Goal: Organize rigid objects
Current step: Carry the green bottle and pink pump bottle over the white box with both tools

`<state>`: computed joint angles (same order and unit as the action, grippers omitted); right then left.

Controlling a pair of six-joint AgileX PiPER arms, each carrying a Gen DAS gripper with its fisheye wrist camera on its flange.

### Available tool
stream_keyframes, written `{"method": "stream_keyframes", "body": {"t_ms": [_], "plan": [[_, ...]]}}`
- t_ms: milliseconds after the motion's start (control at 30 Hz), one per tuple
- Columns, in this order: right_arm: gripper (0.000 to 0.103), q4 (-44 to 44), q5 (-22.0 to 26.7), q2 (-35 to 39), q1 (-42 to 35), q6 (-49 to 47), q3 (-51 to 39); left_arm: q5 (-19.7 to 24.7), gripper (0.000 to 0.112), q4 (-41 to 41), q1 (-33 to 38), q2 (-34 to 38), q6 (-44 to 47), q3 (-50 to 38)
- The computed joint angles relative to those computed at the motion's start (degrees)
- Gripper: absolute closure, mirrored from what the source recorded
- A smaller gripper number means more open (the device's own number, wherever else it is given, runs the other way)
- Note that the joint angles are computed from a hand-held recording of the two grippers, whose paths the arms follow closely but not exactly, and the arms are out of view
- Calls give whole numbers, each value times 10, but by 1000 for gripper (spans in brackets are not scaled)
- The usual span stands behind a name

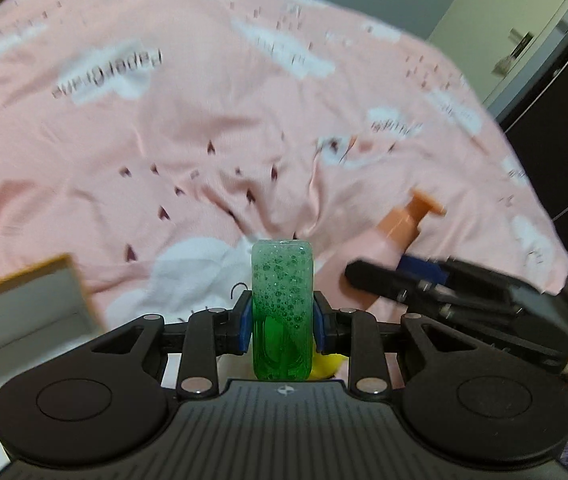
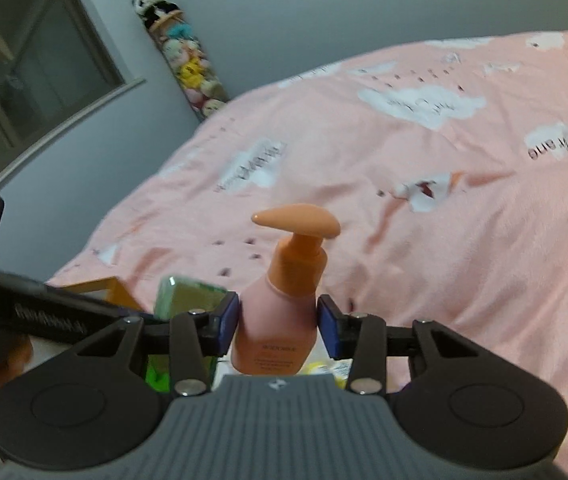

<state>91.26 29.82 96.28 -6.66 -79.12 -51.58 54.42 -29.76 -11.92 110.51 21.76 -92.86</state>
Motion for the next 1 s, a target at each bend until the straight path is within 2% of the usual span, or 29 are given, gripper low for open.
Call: {"method": "stream_keyframes", "body": {"t_ms": [200,267,433,567,767,867,1000], "plan": [[61,-58,23,-92,41,32,27,30,80,-16,72,-110,39,71],[61,-99,31,-114,67,58,19,42,80,0,97,-137,37,97],[61,-242,43,-131,155,159,-26,39,80,32,154,-173,42,162],[61,-399,16,-96,251,266,-80,24,80,17,194,-167,58,190],[61,-613,17,11,337,434,-182,18,80,23,207,-124,71,183],[61,-675,32,52,355,468,-225,19,80,33,210,-106,79,181],[61,-683,60,94,354,465,-269,37,80,44,212,-79,77,164]]}}
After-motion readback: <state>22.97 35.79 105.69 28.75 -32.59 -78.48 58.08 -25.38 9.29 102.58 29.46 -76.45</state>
